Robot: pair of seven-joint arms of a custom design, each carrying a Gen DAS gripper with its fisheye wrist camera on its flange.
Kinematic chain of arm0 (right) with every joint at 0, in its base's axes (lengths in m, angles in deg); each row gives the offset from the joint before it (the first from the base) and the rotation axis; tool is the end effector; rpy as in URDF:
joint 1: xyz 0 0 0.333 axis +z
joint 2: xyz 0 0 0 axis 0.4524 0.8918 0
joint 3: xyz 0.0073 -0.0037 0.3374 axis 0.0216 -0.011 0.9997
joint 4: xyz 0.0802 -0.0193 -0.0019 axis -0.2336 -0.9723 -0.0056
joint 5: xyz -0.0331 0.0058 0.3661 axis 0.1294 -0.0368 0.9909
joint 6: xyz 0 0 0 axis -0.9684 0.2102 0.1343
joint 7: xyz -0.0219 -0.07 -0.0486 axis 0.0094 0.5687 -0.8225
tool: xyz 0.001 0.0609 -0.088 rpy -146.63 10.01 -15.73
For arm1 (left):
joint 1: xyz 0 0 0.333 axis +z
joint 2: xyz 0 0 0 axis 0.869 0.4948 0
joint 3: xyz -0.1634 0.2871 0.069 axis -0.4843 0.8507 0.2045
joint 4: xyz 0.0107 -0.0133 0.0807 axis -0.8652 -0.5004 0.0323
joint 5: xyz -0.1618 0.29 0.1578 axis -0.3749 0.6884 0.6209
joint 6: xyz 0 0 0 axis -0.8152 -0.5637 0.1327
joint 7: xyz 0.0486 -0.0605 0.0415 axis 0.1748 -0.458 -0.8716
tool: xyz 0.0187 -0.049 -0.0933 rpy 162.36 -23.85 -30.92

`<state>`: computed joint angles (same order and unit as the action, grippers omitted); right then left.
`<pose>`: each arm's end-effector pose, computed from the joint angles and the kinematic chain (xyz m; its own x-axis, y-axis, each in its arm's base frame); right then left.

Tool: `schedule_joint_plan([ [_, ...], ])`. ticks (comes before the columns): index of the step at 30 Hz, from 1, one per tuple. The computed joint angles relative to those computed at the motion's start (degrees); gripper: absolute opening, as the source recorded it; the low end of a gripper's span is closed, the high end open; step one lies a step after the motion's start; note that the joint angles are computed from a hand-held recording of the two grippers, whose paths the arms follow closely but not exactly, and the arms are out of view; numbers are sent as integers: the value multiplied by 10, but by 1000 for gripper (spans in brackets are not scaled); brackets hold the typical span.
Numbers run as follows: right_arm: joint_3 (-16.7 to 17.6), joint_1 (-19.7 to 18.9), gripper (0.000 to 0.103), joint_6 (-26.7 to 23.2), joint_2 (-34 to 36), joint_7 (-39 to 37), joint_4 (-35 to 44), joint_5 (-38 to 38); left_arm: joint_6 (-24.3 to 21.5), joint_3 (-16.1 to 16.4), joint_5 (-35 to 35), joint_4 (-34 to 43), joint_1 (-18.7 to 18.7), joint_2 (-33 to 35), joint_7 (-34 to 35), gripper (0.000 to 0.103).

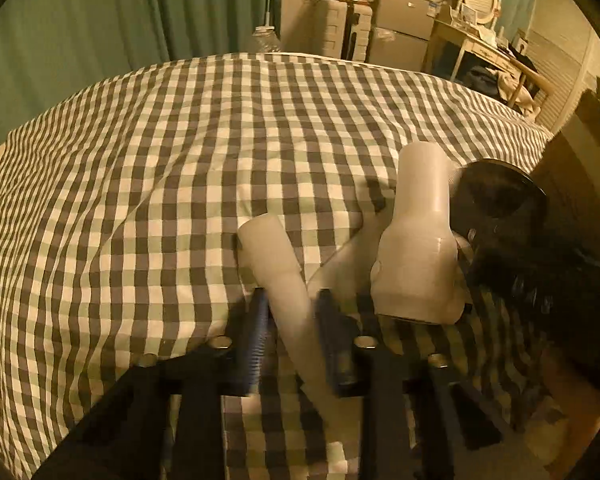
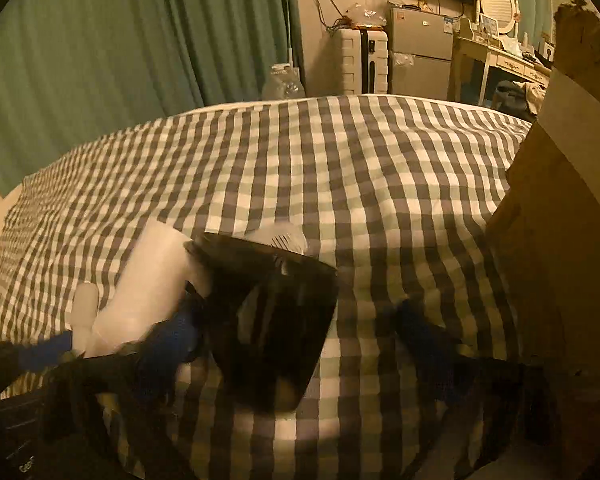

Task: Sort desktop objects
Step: 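Grasp the white plastic cylinder with left tool while right tool grasps black round mirror, then carry the white cylinder and black mirror up over the cardboard box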

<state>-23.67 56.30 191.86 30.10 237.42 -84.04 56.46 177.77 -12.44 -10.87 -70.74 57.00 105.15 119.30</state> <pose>0.6673 0.2842 0.4219 -0.1700 -0.9776 -0.1242 -0.7093 0.2089 -0.6733 0.6835 -0.1452 0.4200 -0.3397 -0.9398 0.0375 -0.8071 0.2708 -0.5246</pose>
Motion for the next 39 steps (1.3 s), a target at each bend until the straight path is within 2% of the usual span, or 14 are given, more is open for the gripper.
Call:
schedule_joint_plan([
  [5,2,-4,57,39,-15,2,-29,7,-6,-13,-32,1,21,-4,12,14],
  [6,9,-11,57,49,-21,21,-38,-13,-1,-13,-33,-3,21,-8,14,13],
  [8,-13,7,57,62,-17,20,-35,2,0,-16,-41,-3,26,-12,22,13],
  [12,-86,62,57,103,-38,107,-65,-67,11,-20,-59,-1,37,-17,39,11],
  [15,-157,120,56,124,-53,216,-81,-167,42,-23,-69,-18,40,-33,52,11],
  [19,-246,200,57,120,-72,389,-86,-331,87,-34,-82,-56,47,-63,79,11],
  [21,-272,230,56,102,-85,467,-90,-407,104,-54,-109,-70,64,-76,111,11],
  [24,-280,248,56,73,-100,539,-88,-485,125,-70,-140,-77,76,-89,147,11],
  [26,-279,267,57,33,-123,579,-97,-539,133,-89,-175,-84,92,-102,183,11],
  [29,-263,277,56,-16,-145,592,-99,-575,150,-102,-223,-97,97,-124,225,11],
  [31,-245,275,56,-48,-159,547,-97,-550,163,-119,-273,-106,111,-141,275,11],
  [34,-218,266,56,-66,-190,500,-104,-534,174,-137,-348,-113,120,-166,345,11],
  [39,-174,260,56,-113,-279,441,-158,-539,151,-146,-476,-114,125,-210,449,11],
])
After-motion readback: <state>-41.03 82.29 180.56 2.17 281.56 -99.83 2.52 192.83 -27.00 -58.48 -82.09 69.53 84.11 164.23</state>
